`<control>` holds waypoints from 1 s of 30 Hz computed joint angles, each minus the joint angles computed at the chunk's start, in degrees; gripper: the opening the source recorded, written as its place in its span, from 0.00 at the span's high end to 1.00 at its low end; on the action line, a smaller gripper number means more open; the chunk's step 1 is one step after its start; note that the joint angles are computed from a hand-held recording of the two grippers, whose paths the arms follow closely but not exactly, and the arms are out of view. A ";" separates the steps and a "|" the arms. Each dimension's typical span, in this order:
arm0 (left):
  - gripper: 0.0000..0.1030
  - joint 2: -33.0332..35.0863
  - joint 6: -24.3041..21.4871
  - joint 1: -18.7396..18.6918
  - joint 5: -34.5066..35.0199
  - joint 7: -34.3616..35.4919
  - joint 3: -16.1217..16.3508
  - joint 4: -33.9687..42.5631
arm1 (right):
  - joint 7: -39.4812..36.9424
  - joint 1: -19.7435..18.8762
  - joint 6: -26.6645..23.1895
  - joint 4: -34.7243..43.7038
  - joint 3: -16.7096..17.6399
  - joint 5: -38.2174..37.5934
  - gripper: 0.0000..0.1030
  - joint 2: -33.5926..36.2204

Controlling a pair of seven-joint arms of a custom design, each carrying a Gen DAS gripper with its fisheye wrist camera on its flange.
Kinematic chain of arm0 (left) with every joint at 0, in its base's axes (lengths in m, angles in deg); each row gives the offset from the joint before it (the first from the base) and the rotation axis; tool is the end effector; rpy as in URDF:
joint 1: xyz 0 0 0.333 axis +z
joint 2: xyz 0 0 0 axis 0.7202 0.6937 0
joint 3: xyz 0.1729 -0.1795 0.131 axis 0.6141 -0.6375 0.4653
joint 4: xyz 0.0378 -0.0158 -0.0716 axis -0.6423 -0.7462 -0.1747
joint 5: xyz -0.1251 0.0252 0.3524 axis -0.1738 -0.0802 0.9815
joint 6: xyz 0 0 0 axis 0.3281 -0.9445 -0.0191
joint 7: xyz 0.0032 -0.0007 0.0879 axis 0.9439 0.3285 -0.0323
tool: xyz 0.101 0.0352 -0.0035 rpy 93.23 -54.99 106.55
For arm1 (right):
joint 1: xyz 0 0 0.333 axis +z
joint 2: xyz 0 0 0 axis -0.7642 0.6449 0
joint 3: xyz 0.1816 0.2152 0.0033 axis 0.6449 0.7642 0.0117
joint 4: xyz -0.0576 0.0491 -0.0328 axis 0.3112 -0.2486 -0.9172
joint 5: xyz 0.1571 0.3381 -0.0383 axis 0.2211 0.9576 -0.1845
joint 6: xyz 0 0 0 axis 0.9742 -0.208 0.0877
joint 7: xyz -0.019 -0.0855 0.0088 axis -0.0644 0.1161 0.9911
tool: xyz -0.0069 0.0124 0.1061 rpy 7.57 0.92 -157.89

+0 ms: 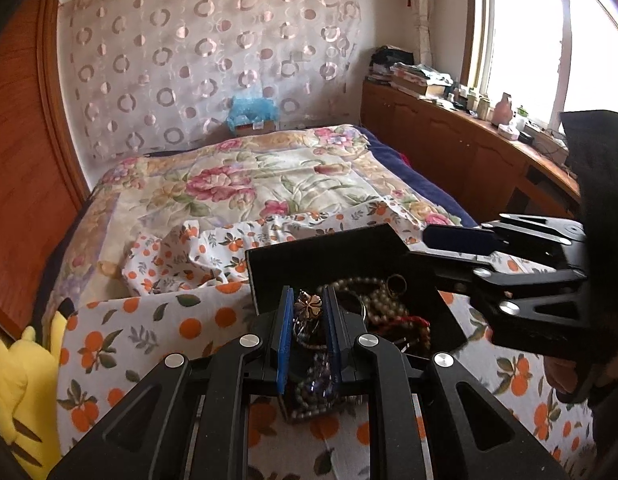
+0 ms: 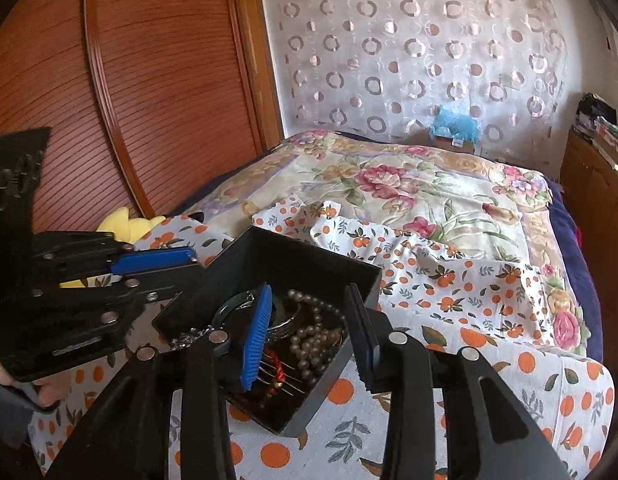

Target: Organize jewelry

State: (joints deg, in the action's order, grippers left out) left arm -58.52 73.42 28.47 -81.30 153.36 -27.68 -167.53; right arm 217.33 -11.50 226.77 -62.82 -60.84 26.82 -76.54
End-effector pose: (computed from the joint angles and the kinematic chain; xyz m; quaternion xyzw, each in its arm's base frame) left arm 0.5157 -0.3302 0.5821 -0.3370 0.8469 -0.3870 0.1394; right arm 0.4712 0.4498 0.5420 -0.6364 0.6354 -0.2527 0.3569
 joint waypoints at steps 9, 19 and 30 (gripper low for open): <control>0.79 1.24 0.76 -0.74 3.23 -3.99 -0.39 1.08 | 6.11 0.27 -3.24 -5.70 1.98 -4.27 0.61 -5.27; 0.25 -8.83 5.05 -1.68 -2.13 -1.45 0.98 -10.24 | 16.72 1.26 -11.58 -10.44 6.90 -10.91 0.54 -10.60; 0.08 -20.32 8.87 -5.35 -5.62 -0.14 4.79 -21.10 | 24.78 3.92 -24.34 -11.05 12.08 -16.47 0.26 -13.67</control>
State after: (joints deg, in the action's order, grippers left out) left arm -78.84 82.29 23.12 -86.92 153.22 -22.89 -188.62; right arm 242.11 -7.58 202.43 -73.86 -48.76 10.35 -90.21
